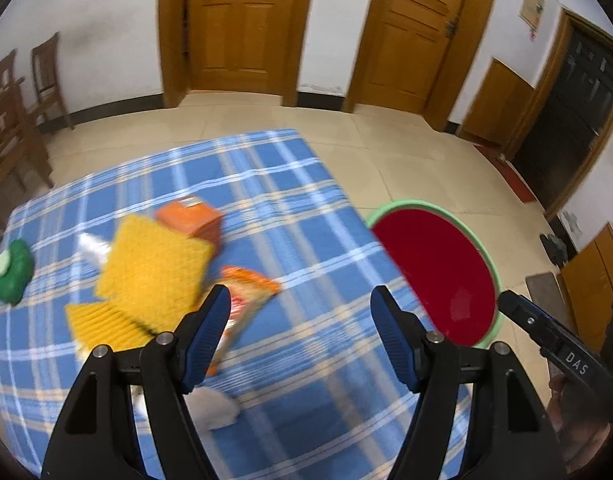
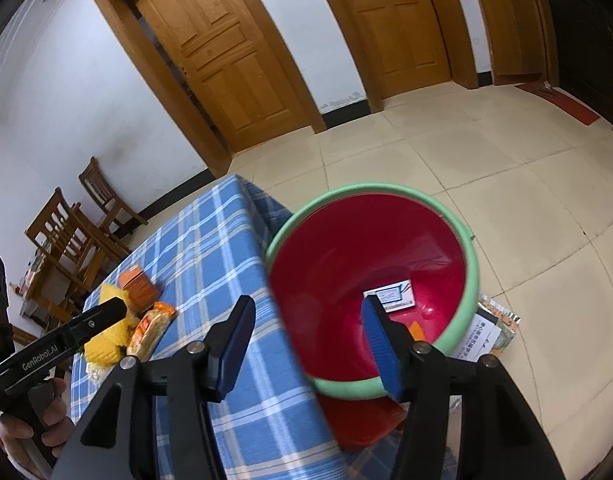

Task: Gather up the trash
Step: 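Open both grippers to drop the box and orange bag into the bin, then return to the table and grasp the crumpled paper with the left gripper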

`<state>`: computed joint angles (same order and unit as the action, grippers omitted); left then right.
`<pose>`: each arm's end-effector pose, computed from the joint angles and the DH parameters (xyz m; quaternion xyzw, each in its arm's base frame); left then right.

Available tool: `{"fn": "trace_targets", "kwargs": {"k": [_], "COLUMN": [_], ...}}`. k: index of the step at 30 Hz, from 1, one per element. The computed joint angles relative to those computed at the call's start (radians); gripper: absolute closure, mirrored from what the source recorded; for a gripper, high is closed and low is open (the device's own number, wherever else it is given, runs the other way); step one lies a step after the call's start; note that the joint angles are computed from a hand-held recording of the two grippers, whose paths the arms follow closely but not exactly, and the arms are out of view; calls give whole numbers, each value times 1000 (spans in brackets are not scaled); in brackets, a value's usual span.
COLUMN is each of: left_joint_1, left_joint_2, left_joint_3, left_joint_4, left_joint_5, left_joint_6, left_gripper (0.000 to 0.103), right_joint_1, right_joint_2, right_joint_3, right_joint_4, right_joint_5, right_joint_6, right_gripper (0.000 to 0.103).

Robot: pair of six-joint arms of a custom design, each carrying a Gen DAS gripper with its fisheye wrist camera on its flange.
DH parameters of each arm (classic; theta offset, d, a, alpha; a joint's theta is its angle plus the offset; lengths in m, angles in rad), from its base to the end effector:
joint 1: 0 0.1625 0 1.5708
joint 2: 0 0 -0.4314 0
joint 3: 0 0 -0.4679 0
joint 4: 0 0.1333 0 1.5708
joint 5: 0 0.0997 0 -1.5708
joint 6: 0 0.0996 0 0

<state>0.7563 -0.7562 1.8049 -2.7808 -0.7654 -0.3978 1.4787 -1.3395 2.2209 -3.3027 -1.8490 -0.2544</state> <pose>-0.3369 -0.5998 0.0008 0.1588 0.9037 -0.2835 0.2788 0.0564 -0.5417 0.2331 0.0161 -0.9038 0.3807 0.1948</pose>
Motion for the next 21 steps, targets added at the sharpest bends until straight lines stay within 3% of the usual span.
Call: {"fn": "trace_targets", "kwargs": {"k": [11,21], "left_joint_1": [20,69], "left_joint_2": [-159,-240], "left_joint_3": [177,265], "left_joint_4": [23,58], "left_joint_5": [123,142], "left_joint_6": [-153,-256], "left_gripper": [31,31], "right_joint_1": [55,97], "right_joint_2": [51,98], "right_joint_3": [-4,-15], "right_joint_4": [22,38], "right_joint_5": [-19,-43], "right_joint_6": [-16,-15], "right_gripper": [42,39]}}
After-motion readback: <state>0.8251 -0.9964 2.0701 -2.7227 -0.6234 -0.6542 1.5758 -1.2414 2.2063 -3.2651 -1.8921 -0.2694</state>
